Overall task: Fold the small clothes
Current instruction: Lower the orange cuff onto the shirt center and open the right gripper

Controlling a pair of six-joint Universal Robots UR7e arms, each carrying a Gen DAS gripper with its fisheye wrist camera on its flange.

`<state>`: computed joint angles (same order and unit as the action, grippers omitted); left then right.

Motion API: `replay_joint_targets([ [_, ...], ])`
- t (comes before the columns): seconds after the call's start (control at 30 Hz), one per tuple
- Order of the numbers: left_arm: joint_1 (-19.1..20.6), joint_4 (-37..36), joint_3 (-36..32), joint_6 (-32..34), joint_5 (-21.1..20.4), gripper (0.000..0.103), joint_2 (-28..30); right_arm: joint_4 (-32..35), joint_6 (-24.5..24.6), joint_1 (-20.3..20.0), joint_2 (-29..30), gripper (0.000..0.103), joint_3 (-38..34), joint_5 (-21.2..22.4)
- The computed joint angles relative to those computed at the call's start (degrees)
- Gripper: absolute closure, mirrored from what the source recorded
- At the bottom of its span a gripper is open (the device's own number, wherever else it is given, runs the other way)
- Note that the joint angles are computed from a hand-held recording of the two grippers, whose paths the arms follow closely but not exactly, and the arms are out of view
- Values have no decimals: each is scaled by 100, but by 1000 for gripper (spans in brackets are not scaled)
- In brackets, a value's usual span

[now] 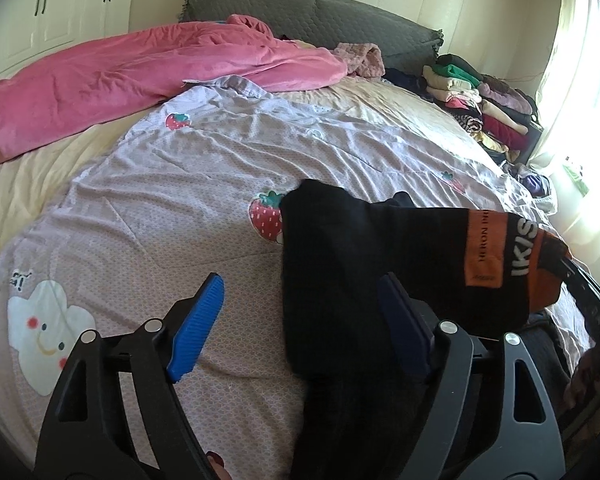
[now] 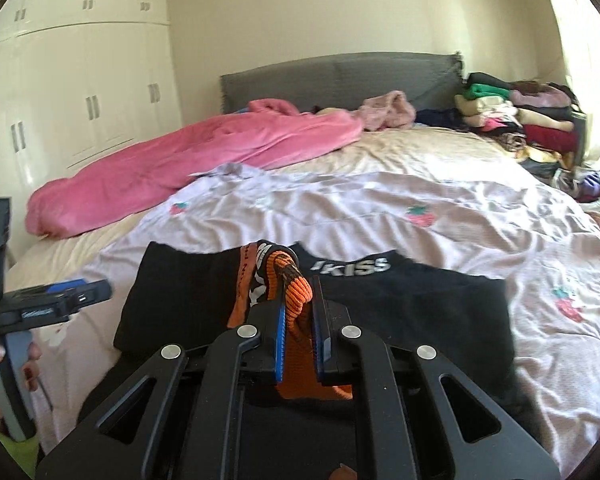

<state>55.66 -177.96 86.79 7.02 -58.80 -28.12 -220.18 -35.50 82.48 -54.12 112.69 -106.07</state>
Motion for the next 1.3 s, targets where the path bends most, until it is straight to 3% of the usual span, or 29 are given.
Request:
replay_joint_targets([
  [0.47,-55,190,-86,104,-87,31,156,-529,-63,-138,91,94,-218,-843],
  [0.77,-170,399,-515,239,-110,46,502,-517,110,-214,53,94,-278,-1178],
  [1.0,-201,881,-1113,417,-243,49,934,-285,270,-253,3,94,-286,-1255],
  [1.13,-90,1580,-1481,223,-256,49,1173,-249,256,-261,29,94,-316,-1303],
  [1.3,-51,1553,-1452,195,-205,49,1223,-85,433,-299,4,94,-342,-1332],
])
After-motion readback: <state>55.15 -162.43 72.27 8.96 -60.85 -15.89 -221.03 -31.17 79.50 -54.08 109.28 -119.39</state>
